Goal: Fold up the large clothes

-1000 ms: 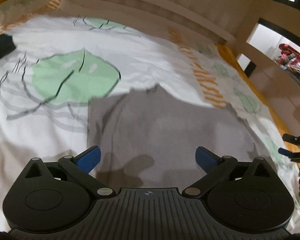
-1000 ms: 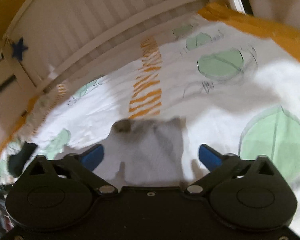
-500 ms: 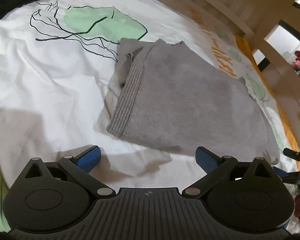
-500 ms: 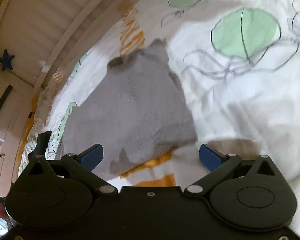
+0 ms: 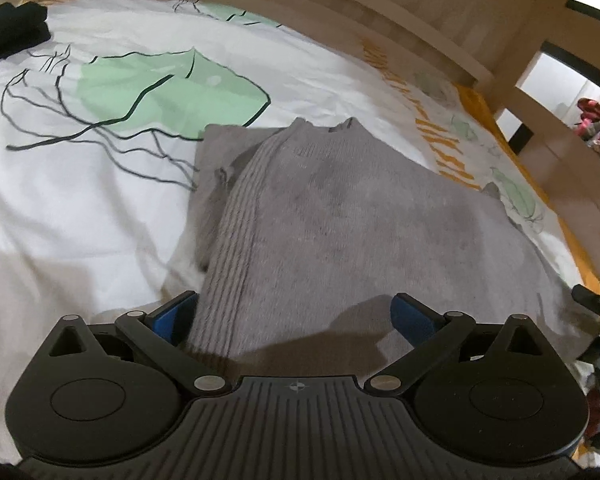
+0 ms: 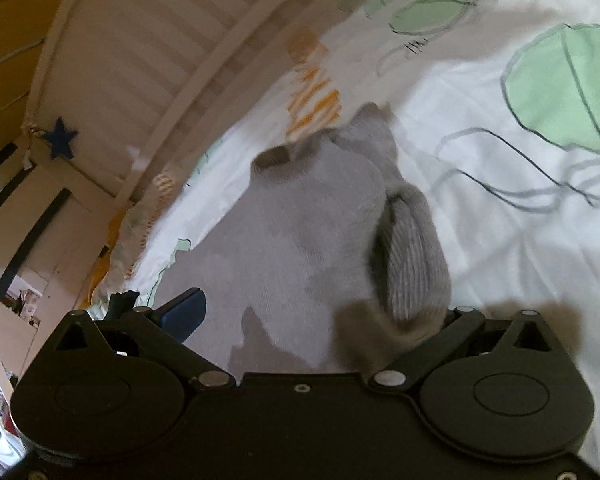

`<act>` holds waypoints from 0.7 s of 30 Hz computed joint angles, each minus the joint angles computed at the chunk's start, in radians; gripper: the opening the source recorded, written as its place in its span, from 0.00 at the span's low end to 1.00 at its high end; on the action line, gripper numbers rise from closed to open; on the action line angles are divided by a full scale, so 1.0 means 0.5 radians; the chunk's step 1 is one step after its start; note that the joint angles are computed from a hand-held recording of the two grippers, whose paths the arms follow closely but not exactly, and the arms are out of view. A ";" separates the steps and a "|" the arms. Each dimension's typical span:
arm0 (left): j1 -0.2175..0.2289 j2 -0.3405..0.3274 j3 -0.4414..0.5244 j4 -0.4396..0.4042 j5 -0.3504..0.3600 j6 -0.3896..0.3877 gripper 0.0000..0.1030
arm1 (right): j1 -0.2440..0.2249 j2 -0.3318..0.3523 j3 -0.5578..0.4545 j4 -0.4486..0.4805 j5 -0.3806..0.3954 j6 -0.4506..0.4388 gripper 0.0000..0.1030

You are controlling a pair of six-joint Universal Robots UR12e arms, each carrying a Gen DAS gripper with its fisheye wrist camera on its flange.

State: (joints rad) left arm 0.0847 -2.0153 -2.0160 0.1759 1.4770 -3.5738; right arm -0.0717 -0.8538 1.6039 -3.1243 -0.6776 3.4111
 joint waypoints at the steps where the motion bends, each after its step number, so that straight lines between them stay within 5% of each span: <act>1: 0.003 -0.007 0.005 0.011 -0.013 0.003 0.99 | 0.001 0.010 -0.004 -0.036 0.001 0.007 1.00; 6: 0.033 -0.007 -0.004 0.049 -0.094 -0.123 0.95 | 0.012 0.006 -0.004 -0.027 -0.022 -0.104 1.00; 7: 0.031 0.000 -0.005 0.038 -0.082 -0.130 0.77 | 0.013 -0.003 -0.004 0.013 -0.022 -0.146 0.99; 8: 0.020 0.012 -0.004 0.006 -0.032 -0.126 0.53 | 0.014 -0.010 -0.002 0.041 -0.021 -0.173 0.87; 9: 0.012 0.023 0.000 -0.034 0.007 -0.113 0.43 | 0.015 -0.018 0.000 0.078 -0.024 -0.185 0.53; 10: 0.022 0.027 -0.006 -0.029 -0.033 -0.108 0.27 | 0.022 -0.036 0.000 0.192 -0.062 -0.217 0.32; 12: 0.053 0.038 -0.022 -0.016 -0.140 -0.177 0.20 | 0.024 -0.048 0.009 0.279 -0.072 -0.213 0.23; 15: 0.038 0.082 -0.031 -0.085 -0.099 -0.098 0.16 | 0.020 -0.082 0.034 0.297 -0.087 -0.210 0.16; 21: 0.030 0.194 -0.100 -0.130 -0.085 -0.045 0.12 | -0.003 -0.189 0.117 0.375 -0.096 -0.240 0.14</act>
